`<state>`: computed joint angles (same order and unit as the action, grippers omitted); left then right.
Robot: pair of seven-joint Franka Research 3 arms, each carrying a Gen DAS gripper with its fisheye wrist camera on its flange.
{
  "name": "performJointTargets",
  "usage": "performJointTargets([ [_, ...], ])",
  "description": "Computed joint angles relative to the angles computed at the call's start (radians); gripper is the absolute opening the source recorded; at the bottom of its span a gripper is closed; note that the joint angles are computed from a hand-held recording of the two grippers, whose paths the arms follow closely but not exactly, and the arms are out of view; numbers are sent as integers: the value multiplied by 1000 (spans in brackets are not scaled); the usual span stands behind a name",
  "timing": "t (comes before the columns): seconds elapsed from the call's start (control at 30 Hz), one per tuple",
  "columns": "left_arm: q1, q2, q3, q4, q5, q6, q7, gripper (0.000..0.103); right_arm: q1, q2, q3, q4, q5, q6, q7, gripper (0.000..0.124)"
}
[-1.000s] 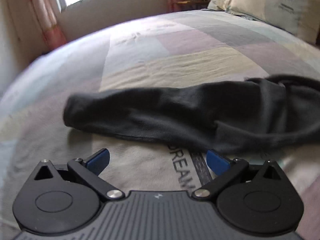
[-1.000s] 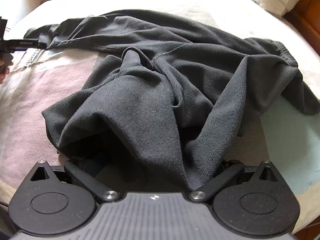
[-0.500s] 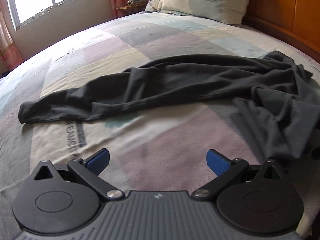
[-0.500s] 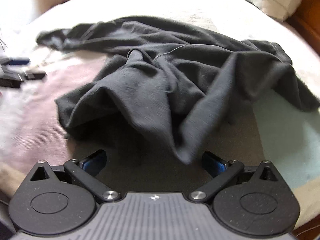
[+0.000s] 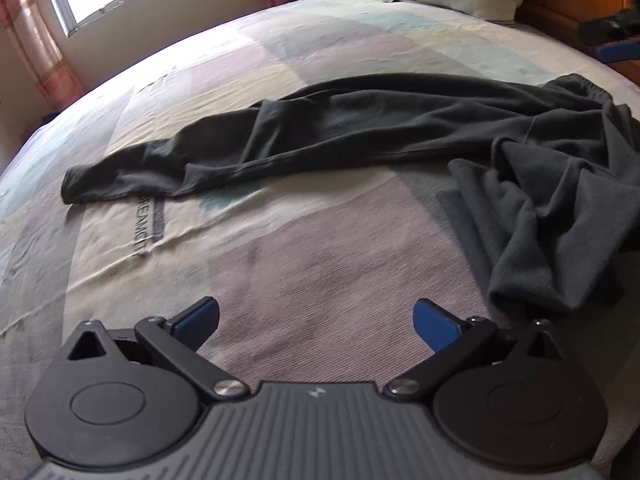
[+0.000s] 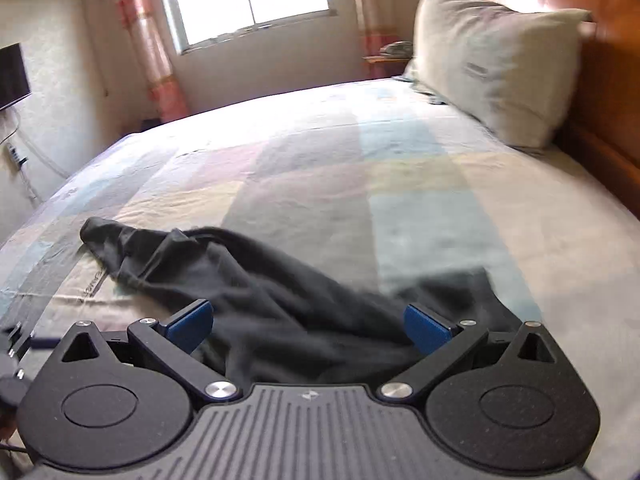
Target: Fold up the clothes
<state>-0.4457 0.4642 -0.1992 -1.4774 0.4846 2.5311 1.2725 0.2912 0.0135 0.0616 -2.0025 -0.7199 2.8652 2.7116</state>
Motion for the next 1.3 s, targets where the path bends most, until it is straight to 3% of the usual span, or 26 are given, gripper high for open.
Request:
performJointTargets([
  [0.07, 3, -1, 2, 2, -6, -8, -9, 102, -17, 77, 4, 40, 219, 65, -195, 103],
  [0.17, 1, 12, 10, 20, -2, -25, -20, 102, -47, 150, 49, 77, 494, 61, -440, 103],
  [0.3, -4, 40, 19, 55, 7, -47, -35, 102, -27, 184, 39, 91, 604, -44, -531, 103],
  [0.37, -4, 45, 22, 60, 11, -46, -42, 102, 8, 193, -7, 95, 580, -82, -492, 103],
  [0.53, -11, 31, 40, 45, 43, -42, -83, 102, 66, 251, -114, 198, 492, -78, -405, 103],
  [0.6, -16, 30, 51, 50, 59, -63, -119, 102, 65, 306, -136, 288, 474, -93, -422, 103],
  [0.77, 1, 0, 46, 17, 74, -68, -155, 102, 15, 455, -132, 505, 581, -199, -532, 103],
  [0.9, 18, -17, 35, -9, 68, -54, -160, 102, 5, 404, -129, 434, 655, -124, -551, 103],
  [1.0, 23, -17, 28, -15, 64, -45, -158, 102, 37, 319, -162, 327, 631, -71, -501, 103],
  [1.13, 25, -19, 18, -26, 54, -25, -141, 102, 9, 212, -112, 202, 678, -39, -563, 103],
  [1.3, 16, -22, 17, -32, 54, -26, -139, 102, -26, 221, -48, 233, 780, -21, -702, 103],
])
